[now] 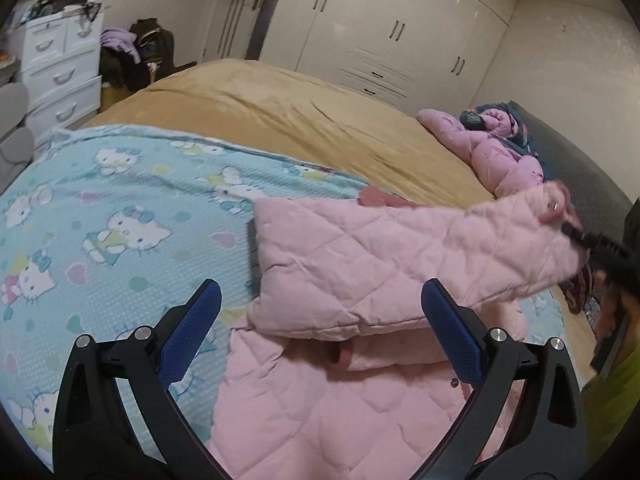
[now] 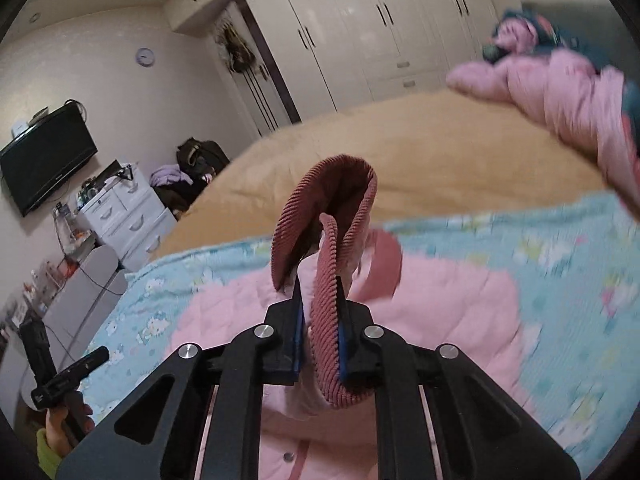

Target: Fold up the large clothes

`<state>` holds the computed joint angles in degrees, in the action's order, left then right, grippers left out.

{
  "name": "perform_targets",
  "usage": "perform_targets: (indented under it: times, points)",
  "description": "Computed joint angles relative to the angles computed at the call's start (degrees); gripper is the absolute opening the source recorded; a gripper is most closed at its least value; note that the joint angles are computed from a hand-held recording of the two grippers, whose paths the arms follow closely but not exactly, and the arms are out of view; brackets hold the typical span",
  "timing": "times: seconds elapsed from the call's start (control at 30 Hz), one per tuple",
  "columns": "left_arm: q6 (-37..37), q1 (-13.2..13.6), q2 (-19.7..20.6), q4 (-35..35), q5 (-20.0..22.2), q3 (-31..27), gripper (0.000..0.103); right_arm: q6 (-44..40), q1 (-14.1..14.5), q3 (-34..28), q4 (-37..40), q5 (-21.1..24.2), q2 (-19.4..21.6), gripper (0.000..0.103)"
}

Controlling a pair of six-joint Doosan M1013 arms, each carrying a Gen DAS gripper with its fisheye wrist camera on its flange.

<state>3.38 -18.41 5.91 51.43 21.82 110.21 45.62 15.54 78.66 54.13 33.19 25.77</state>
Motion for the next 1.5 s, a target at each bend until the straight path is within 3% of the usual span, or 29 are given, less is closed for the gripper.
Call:
perform_targets:
  times: [0.23,0.6,0.7,0.77,0.83,0.93,1.17,1.3,1.37,1.5]
  points:
    - [12.36,-0.74,4.39,-7.26,1.28,-5.02,0.094,7.8,-1.07,-0.14,-10.63,-2.1,2.44,0.011]
    - [33.09,-0.55,11.77,-22.99,4.42,-13.2,0.094,17.56,-0.5,2.26,-19.83,-2.07,4.16,0.013]
    - [36.33,-0.69,12.98,-25.49,5.26,-14.5,0.094,21.7,-0.24,2.01,-24.03,-1.39,4.36,0.031]
    - [37.01,-0.86,13.3,-26.01,5.31,-14.74,0.094,20.78,-0.37,2.2,-22.78,-0.97,4.14,0.056]
    - [37.15,-0.97,13.43,-26.11,5.33,-14.81,0.094,24.3,0.18,2.54,-27.08,-2.45,3.53,0.072]
    - [37.05,-0.91,13.75,-25.89,6.02,-15.07,0.094,24.55,0.79,3.23,-28.02,-4.77,2.48,0.073]
    - [43.84,0.08,16.56,-32.04,10.45,-16.69,0.094,17.33,3.74,1.86,-26.21,-3.35,2.23,0.073]
    - [45.89,0.31,16.75,-33.7,10.03,-16.01,0.094,14.08,5.16,0.91,-24.78,-2.61,2.61,0.073]
    - [46.34,0.49,16.74,-34.36,9.41,-15.73,0.094,15.15,5.71,0.44,-25.81,-3.07,2.94,0.082]
    - [47.96,0.92,16.79,-36.0,8.48,-15.42,0.094,21.4,6.62,-1.97,-32.72,-1.36,4.82,0.087]
